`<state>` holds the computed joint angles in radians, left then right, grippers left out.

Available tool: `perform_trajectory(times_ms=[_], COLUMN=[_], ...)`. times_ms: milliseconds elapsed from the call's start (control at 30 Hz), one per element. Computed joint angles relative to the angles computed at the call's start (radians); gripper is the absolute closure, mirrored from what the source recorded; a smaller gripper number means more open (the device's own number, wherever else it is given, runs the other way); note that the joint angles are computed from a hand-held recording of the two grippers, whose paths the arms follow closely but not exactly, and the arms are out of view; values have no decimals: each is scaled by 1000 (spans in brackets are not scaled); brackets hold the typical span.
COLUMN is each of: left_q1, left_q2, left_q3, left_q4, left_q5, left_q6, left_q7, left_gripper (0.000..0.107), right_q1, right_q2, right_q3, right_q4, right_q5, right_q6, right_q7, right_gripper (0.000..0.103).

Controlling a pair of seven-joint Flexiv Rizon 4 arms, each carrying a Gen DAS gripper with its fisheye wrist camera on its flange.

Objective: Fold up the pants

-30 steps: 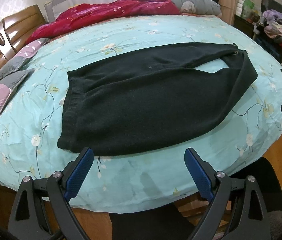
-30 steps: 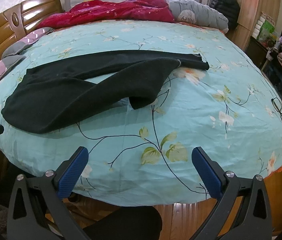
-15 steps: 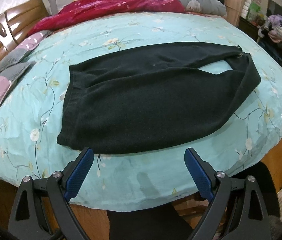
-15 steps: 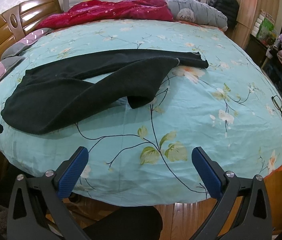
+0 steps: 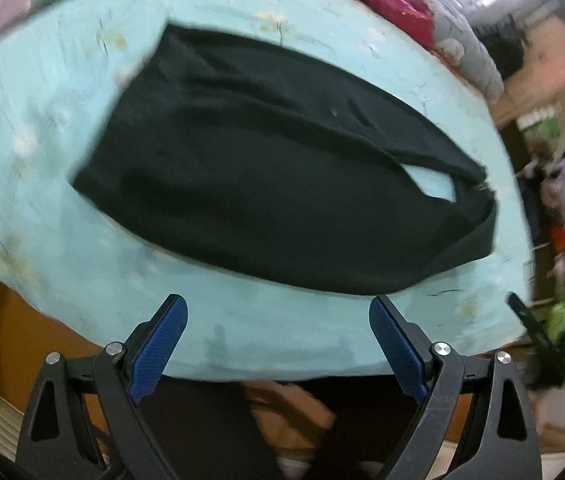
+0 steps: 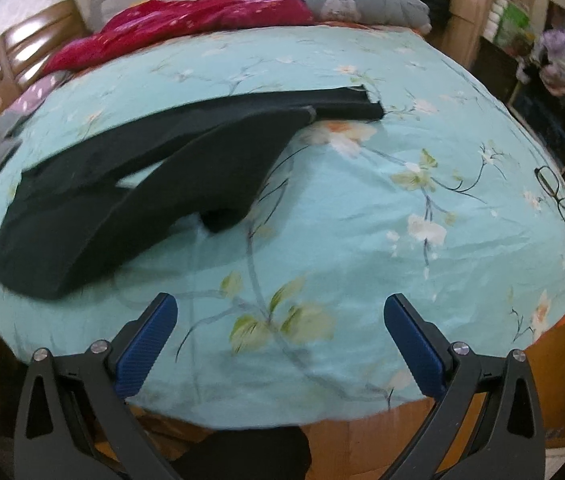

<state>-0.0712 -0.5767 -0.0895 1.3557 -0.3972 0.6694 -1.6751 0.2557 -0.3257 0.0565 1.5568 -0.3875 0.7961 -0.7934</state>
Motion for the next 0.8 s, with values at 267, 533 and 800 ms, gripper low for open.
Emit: perform_trajectory(times_ms=[267, 533, 800], left_q1=[0, -28, -65], left_q2=[-159, -259, -385], left_q3=[-80, -129, -149], left_q4=[-182, -259, -425], left_q5=[-163, -252, -238], left_q6=[-162, -194, -213], left_q7=[-186, -344, -465], left_gripper=[14, 14, 14], right_q1=[-73, -116, -131], right_q2=[-200, -500, -520], right_q3=[5, 30, 36], right_q4=[-364, -872, -869], right_q5=[215, 386, 450], right_q6=[-136, -397, -402], right_q7=[-46, -11, -79], right_gripper=[0, 0, 19])
